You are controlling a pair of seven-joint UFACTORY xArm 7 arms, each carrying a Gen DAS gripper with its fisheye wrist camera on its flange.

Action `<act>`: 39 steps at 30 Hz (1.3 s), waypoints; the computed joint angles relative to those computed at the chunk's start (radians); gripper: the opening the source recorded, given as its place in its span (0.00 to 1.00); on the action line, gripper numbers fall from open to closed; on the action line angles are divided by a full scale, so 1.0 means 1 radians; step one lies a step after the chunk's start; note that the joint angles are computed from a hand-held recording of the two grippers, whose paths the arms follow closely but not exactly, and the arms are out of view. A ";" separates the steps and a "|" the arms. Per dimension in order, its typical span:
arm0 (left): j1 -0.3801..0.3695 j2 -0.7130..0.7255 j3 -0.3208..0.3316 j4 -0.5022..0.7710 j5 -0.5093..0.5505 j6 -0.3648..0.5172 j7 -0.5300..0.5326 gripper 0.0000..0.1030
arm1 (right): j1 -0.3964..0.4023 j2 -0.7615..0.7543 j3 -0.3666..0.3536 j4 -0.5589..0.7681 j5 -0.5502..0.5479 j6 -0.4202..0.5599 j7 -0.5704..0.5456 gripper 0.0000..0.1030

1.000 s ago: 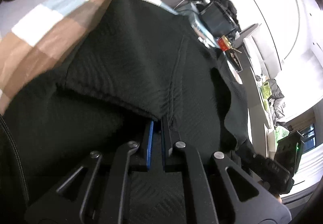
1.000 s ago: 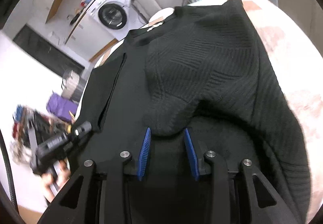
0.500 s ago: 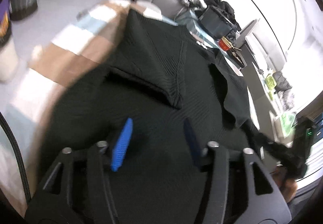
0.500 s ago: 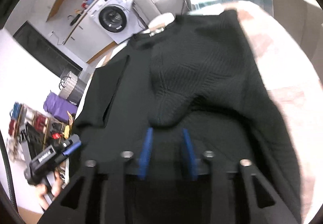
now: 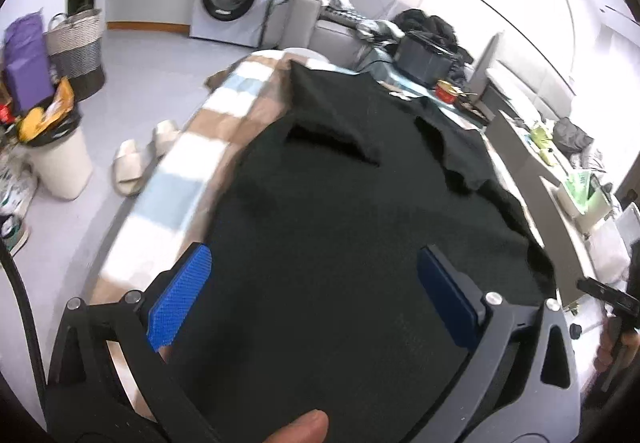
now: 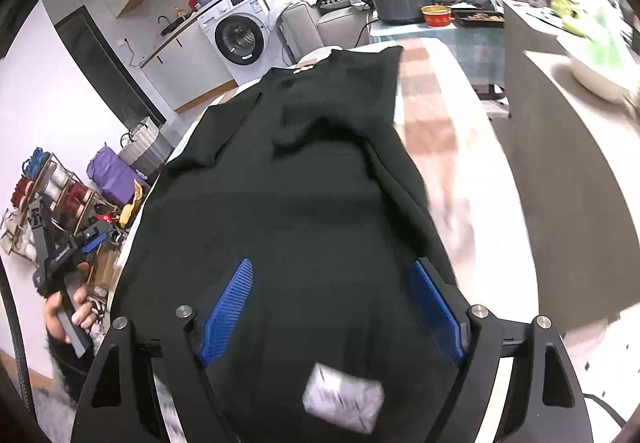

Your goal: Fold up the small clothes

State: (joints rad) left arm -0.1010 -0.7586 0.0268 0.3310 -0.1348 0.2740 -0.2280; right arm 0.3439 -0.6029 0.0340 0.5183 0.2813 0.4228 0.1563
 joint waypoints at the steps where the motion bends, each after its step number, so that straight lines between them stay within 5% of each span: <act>1: 0.020 -0.059 -0.008 -0.036 0.006 0.022 -0.009 0.99 | -0.005 -0.048 -0.003 -0.032 0.000 0.020 0.004 0.80; 9: 0.085 -0.412 -0.022 -0.204 0.057 0.204 -0.004 0.99 | -0.056 -0.367 -0.058 -0.201 -0.019 0.324 -0.009 0.80; 17: 0.073 -0.574 0.104 -0.237 -0.014 0.308 0.055 0.99 | -0.112 -0.672 -0.127 -0.391 0.074 0.494 0.011 0.73; 25: 0.181 -0.756 0.089 -0.260 -0.014 0.512 0.045 0.99 | -0.056 -0.627 -0.162 -0.429 0.179 0.422 -0.075 0.56; 34: 0.240 -0.826 0.106 -0.308 -0.024 0.616 0.051 0.99 | -0.079 -0.606 -0.149 -0.448 0.186 0.408 -0.058 0.55; 36: 0.246 -0.831 0.100 -0.307 -0.022 0.623 0.051 0.99 | -0.071 -0.595 -0.162 -0.455 0.201 0.391 -0.067 0.27; 39: 0.268 -0.852 0.103 -0.303 -0.014 0.649 0.052 0.99 | -0.059 -0.575 -0.137 -0.437 0.203 0.387 -0.051 0.11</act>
State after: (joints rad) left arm 0.1671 -1.6109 0.1302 0.0283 -0.1486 0.9231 -0.1764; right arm 0.2853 -1.1783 -0.1033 0.0809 0.4846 0.8099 0.1049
